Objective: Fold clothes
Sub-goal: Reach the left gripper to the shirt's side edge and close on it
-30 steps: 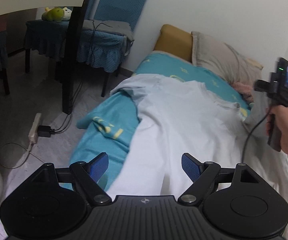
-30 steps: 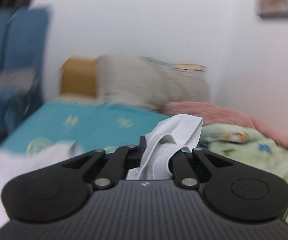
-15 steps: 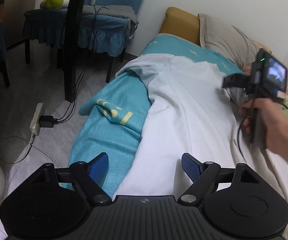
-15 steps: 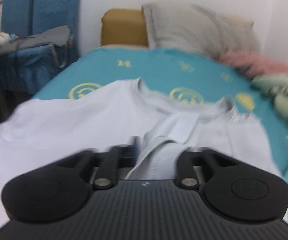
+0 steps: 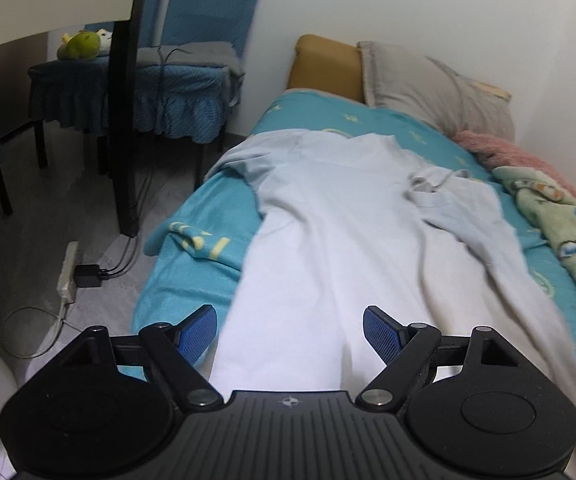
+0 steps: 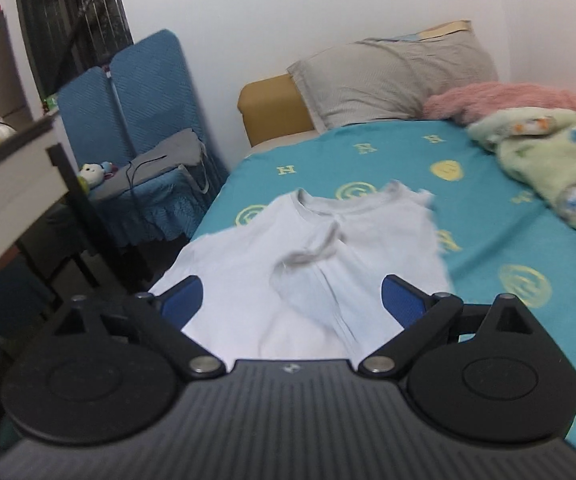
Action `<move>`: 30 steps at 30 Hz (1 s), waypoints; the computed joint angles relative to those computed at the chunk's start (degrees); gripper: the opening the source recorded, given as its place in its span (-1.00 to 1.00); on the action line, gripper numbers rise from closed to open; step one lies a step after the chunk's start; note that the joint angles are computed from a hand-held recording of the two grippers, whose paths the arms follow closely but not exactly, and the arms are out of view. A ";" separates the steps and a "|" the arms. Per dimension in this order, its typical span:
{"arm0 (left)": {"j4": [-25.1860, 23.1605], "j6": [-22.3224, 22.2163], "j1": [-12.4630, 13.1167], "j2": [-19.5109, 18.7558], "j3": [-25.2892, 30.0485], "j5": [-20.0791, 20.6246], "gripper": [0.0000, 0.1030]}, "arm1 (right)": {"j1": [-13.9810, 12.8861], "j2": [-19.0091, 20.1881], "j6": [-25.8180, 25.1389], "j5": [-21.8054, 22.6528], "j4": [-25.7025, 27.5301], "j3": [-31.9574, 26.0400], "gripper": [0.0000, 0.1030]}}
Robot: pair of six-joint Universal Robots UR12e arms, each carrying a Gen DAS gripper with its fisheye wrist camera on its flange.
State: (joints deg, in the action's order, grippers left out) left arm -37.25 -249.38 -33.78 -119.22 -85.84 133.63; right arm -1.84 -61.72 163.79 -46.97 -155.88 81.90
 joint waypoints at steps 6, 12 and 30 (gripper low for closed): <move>2.56 5.87 -2.04 -0.89 1.74 -0.71 0.58 | -7.17 -5.32 4.92 7.00 -4.51 8.24 0.90; 10.89 17.31 -3.38 -3.76 5.20 -6.42 0.51 | -10.39 -4.10 20.44 7.75 -12.81 8.75 0.90; 20.63 14.89 0.00 -17.94 21.16 -37.67 0.21 | -10.80 -1.42 29.92 5.71 -15.44 8.23 0.90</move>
State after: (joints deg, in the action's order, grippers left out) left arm -16.62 -234.48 -33.78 -137.16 -64.67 95.96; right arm -12.64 -63.14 193.70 -41.26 -171.32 90.14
